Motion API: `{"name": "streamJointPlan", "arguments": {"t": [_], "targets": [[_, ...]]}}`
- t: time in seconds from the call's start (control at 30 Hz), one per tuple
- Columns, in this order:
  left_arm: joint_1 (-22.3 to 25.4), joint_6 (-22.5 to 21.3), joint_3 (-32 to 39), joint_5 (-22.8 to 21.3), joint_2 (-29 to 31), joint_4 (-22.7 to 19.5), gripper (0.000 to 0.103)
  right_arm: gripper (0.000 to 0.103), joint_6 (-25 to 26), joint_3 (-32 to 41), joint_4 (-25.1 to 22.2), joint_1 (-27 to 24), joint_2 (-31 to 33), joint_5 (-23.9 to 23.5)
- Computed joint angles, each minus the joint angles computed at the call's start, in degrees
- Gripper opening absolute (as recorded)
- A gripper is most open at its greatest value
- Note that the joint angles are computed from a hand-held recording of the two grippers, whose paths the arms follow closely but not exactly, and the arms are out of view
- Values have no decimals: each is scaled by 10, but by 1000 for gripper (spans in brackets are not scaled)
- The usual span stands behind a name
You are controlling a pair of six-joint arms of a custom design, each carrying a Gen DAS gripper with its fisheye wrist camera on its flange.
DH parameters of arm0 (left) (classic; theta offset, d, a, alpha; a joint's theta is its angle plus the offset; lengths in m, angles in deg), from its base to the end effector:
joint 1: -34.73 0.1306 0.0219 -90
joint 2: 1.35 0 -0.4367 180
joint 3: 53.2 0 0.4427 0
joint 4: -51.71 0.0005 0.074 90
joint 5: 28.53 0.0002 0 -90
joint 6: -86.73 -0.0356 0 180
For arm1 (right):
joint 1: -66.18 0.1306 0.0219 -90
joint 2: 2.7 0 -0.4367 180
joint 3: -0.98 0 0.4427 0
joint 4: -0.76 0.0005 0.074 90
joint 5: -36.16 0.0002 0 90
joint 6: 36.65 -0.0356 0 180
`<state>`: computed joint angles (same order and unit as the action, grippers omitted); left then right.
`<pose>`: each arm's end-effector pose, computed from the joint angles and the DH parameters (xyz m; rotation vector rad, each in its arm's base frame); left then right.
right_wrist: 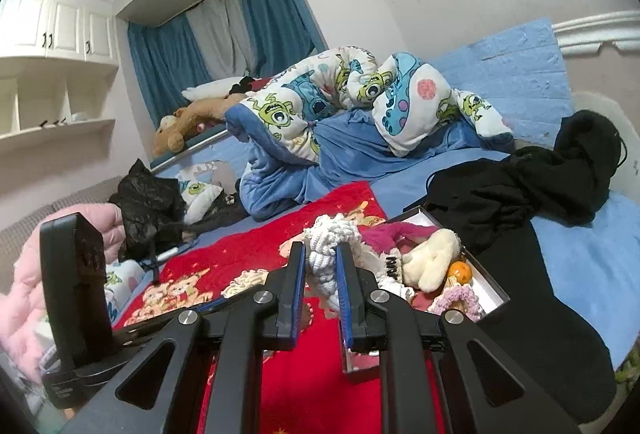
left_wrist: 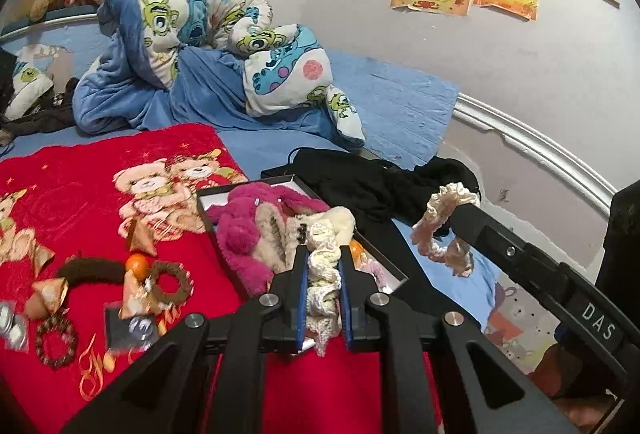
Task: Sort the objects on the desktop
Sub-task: 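Carry both held scrunchies with both tools over the black box, then lower the cream scrunchie with the left tool while the right tool lowers the rope scrunchie into the box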
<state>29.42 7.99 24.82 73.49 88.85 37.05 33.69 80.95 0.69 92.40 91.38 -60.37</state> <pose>0.5501 -0.0591 0.4246 0.0261 2.0508 -0.3945 0.5262 0.2631 0.4313 -0.1896 1.8588 0.6646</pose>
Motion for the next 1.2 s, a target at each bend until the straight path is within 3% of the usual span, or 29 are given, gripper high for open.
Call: {"name": "streamJointPlan", "arguments": {"t": [0.17, 0.33, 0.4, 0.5, 0.57, 0.67, 0.7, 0.83, 1.0, 1.2], "targets": [[-13, -39, 43, -46, 52, 3, 14, 16, -26, 28, 14, -21, 38, -26], [-11, -33, 58, -26, 93, 31, 14, 16, -49, 46, 36, -32, 77, -46], [-6, -41, 53, -12, 104, 59, 14, 16, -73, 37, 67, -36, 90, -55], [9, -12, 33, 17, 115, 110, 14, 16, -136, 12, 144, -44, 112, -84], [20, 26, 27, 31, 133, 132, 14, 16, -125, 29, 112, -47, 126, -87], [13, -40, 65, -19, 162, 79, 14, 16, -99, 55, 83, -49, 147, -94], [14, -44, 77, -23, 171, 69, 14, 16, -102, 60, 85, -51, 154, -103], [22, 20, 99, 16, 194, 75, 14, 16, -118, 86, 69, -59, 182, -108], [9, -7, 107, -7, 203, 49, 14, 16, -143, 92, 70, -59, 194, -108], [15, 19, 91, 7, 203, 64, 14, 16, -179, 81, 101, -57, 196, -142]]}}
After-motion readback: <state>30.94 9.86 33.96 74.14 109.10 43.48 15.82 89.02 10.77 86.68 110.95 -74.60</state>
